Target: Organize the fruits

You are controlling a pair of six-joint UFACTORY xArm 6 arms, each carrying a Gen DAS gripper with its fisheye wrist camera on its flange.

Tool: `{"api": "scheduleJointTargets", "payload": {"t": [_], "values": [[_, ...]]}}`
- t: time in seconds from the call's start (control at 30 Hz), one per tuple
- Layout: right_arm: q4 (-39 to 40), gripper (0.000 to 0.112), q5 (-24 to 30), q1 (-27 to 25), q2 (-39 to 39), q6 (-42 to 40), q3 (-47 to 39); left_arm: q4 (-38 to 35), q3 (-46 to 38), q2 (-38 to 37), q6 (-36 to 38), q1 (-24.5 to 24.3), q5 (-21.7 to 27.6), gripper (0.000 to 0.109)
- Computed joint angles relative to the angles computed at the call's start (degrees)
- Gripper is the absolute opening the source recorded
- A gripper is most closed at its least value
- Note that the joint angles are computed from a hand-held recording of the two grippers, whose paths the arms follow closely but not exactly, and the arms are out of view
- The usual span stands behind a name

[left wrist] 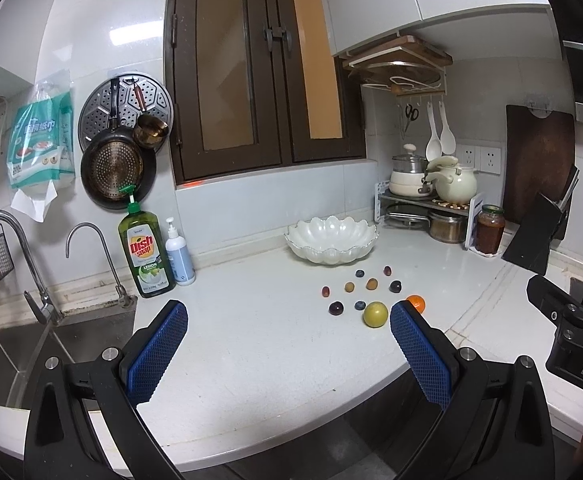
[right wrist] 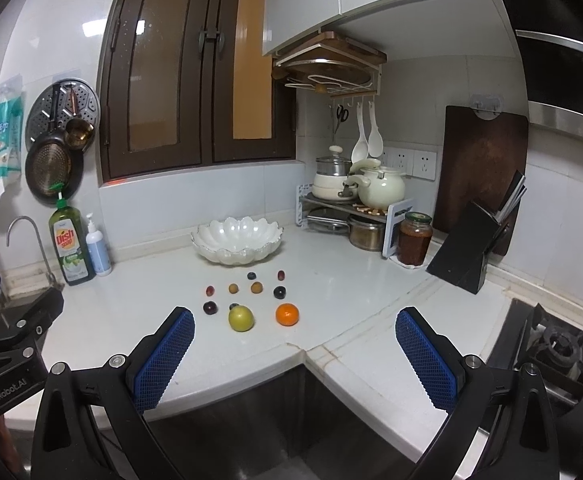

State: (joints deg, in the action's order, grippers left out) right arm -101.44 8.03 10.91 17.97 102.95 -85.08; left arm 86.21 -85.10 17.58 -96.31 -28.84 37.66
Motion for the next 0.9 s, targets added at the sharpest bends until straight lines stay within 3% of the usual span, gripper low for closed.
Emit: {"api": "scheduleJointTargets", "payload": {"t": [0.9], "values": [[-2.48, 0.102, 0.2, -0.27, -0.58, 2.43, 0.25, 0.51, -1.14, 0.26, -0.2, -0.33, -0.07, 0.103]]}}
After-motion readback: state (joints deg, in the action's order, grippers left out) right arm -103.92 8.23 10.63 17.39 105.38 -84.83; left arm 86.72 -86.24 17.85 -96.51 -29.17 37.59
